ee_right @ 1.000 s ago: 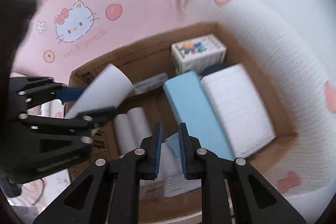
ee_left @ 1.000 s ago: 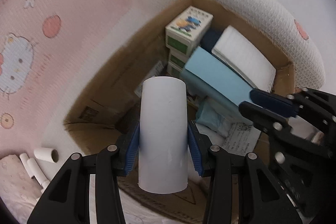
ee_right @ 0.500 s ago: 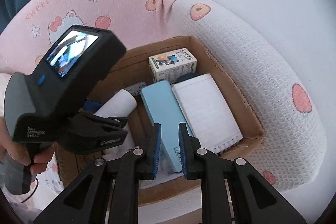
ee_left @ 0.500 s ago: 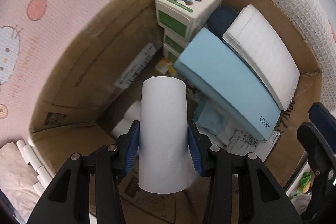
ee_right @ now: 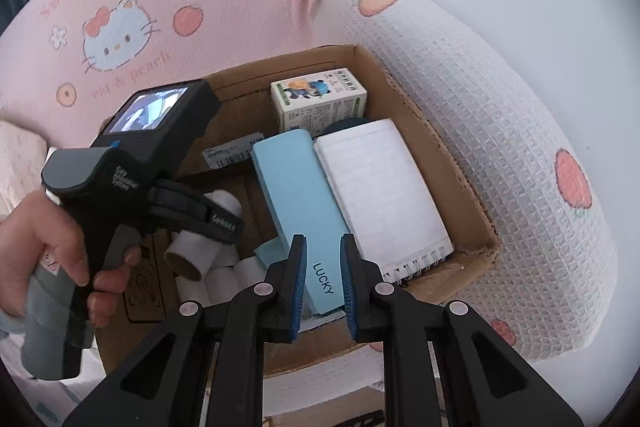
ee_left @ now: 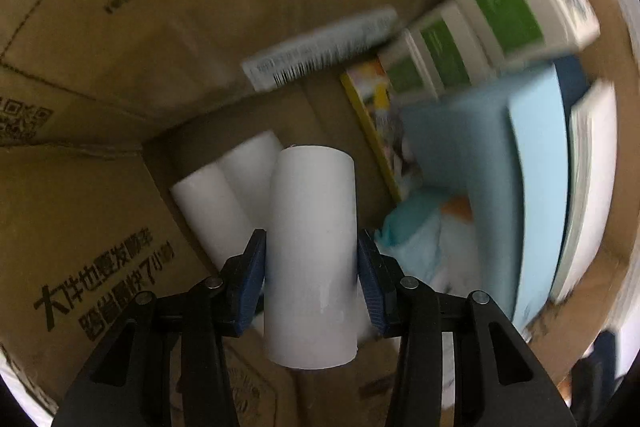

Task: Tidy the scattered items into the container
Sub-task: 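Withdraw the right gripper while the left gripper carries its tube over the box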

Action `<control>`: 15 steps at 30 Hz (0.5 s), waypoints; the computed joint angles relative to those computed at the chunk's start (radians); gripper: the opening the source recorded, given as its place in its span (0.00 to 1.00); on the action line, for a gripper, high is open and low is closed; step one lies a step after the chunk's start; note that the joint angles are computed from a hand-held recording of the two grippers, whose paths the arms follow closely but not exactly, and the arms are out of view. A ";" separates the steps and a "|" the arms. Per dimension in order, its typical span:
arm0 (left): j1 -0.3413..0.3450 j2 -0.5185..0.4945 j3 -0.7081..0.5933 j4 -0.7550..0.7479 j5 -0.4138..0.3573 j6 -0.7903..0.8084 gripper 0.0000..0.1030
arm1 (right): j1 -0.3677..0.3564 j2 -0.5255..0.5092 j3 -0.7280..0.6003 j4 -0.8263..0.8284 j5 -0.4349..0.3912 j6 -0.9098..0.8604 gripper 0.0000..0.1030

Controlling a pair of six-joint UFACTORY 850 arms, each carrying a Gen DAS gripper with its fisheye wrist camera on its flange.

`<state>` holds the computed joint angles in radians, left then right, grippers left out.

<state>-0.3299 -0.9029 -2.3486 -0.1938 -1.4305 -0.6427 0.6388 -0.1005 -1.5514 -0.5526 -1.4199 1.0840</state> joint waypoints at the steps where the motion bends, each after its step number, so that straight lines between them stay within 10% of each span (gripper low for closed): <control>1: 0.004 0.008 0.015 -0.006 0.022 -0.010 0.46 | -0.001 -0.003 -0.001 0.004 0.002 -0.006 0.13; 15: 0.020 0.162 0.314 -0.062 0.314 -0.136 0.46 | -0.041 -0.012 0.018 0.069 0.010 -0.049 0.13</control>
